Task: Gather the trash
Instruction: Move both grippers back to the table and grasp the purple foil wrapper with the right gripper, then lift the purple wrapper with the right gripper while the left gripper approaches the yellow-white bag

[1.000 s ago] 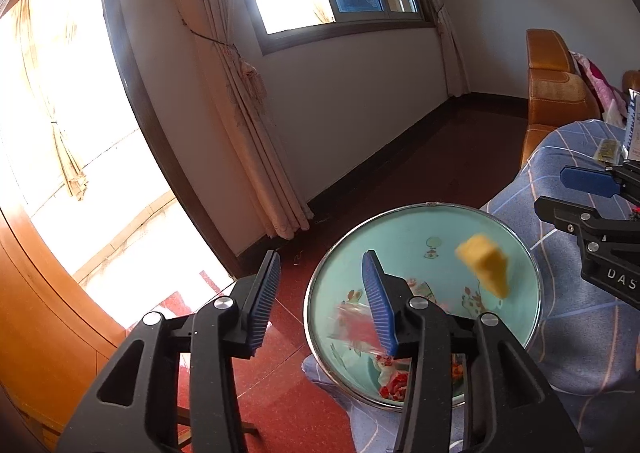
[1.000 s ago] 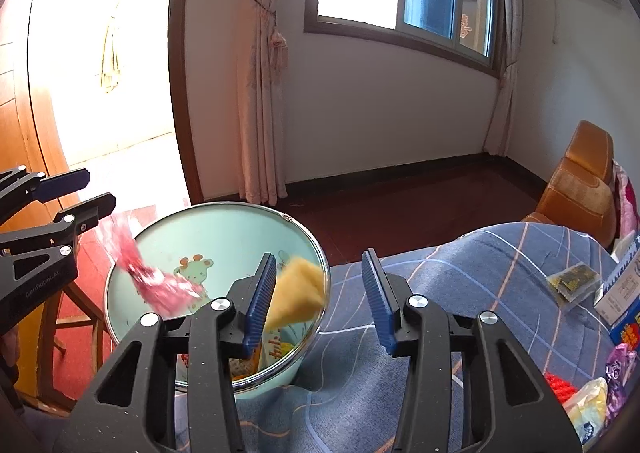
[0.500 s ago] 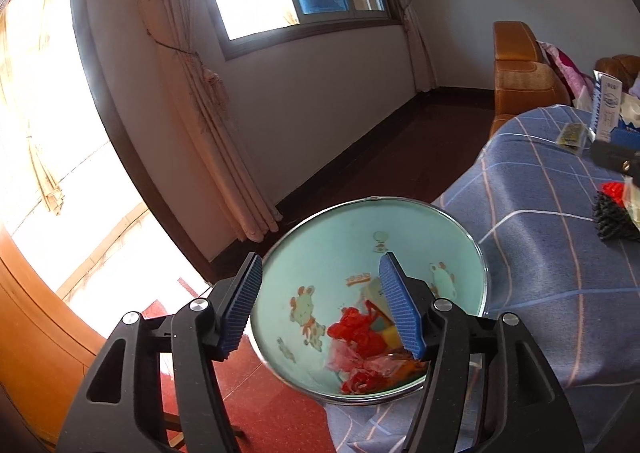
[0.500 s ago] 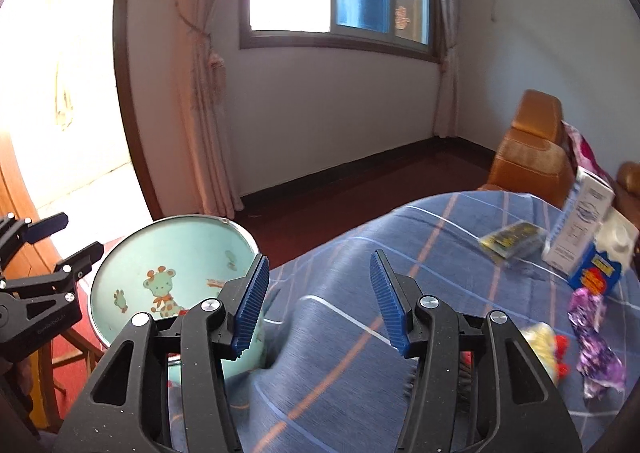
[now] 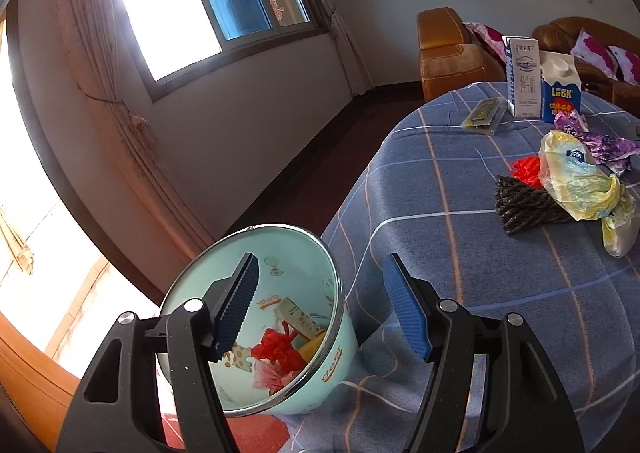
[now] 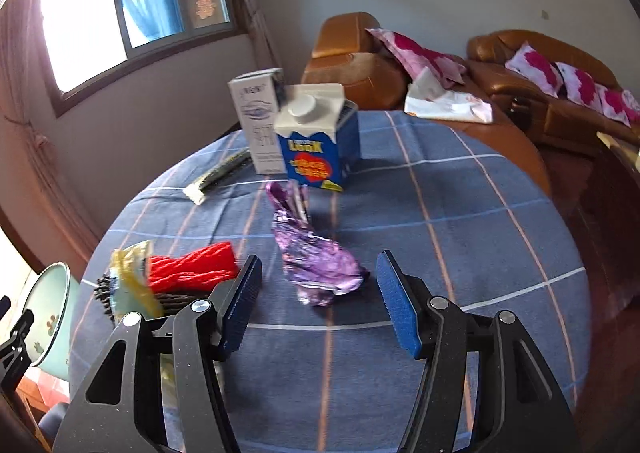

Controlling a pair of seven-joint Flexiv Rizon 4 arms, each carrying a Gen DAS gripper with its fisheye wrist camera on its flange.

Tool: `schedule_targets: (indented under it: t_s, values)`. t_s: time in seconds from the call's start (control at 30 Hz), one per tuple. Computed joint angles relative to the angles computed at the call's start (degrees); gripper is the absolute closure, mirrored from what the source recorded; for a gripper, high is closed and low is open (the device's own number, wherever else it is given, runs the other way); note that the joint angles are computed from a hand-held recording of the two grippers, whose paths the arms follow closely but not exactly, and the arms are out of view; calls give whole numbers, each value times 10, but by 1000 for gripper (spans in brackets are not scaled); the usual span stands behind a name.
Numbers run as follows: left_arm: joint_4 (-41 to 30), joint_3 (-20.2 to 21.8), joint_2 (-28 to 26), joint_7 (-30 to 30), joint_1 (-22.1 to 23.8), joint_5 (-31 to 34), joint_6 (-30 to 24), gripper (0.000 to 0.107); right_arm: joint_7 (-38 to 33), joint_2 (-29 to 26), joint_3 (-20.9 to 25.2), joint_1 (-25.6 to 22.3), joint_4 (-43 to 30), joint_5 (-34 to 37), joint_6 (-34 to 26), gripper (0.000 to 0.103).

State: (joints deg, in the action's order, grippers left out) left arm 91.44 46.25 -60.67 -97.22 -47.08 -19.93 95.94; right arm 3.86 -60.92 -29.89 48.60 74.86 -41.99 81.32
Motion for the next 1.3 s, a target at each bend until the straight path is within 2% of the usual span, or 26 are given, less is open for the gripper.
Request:
schedule_targets:
  t_s: [0.23, 0.3, 0.33, 0.37, 0.43, 0.5, 0.57, 0.63, 0.73, 0.8, 0.9, 1.0, 1.07, 1.13, 1.2, 1.3]
  values:
    - [-30, -3, 3, -2, 6, 17, -12, 41, -53, -37, 108, -79, -80, 55, -29, 44]
    - [-39, -6, 3, -2, 7, 24, -13, 40, -83, -48, 139, -96, -104, 68, -43, 54]
    - [-45, -10, 4, 0, 9, 29, -14, 40, -105, -55, 164, -109, -117, 77, -41, 69]
    - [-51, -12, 3, 1, 9, 33, -17, 40, -127, -60, 180, -118, -127, 88, -39, 73]
    - [-59, -16, 4, 0, 10, 41, -15, 40, -136, -56, 173, -113, -117, 96, -21, 80]
    - [-68, -24, 7, 3, 12, 48, -14, 40, -131, -44, 139, -92, -86, 100, 10, 83]
    - [-86, -30, 5, 6, 15, 55, -14, 40, -112, -25, 83, -55, -39, 103, 37, 83]
    - [-110, -41, 2, 12, 21, 60, -14, 40, -88, -6, 13, -7, 21, 111, 72, 84]
    - [-168, -77, -5, 27, 46, 70, -25, 38, -67, 9, -94, 78, 113, 141, 112, 84]
    - [-223, -111, -16, 41, 70, 83, -57, 31, -65, 8, -141, 120, 155, 166, 134, 84]
    - [-315, -121, -52, 43, 87, 94, -125, 30, -73, 3, -192, 172, 208, 204, 158, 83]
    - [-371, -69, -91, -2, 74, 111, -185, 30, -83, -4, -217, 199, 236, 240, 173, 83]
    - [-349, -57, -88, -19, 62, 134, -192, 29, -94, -8, -220, 206, 241, 258, 177, 83]
    - [-284, -39, -67, -54, 39, 162, -151, 26, -102, -14, -225, 213, 248, 281, 190, 83]
    - [-220, 8, -55, -104, 3, 191, -121, 20, -113, -20, -227, 216, 246, 298, 196, 83]
    - [-138, 20, -18, -146, -19, 220, -89, 16, -130, -29, -223, 216, 236, 322, 204, 83]
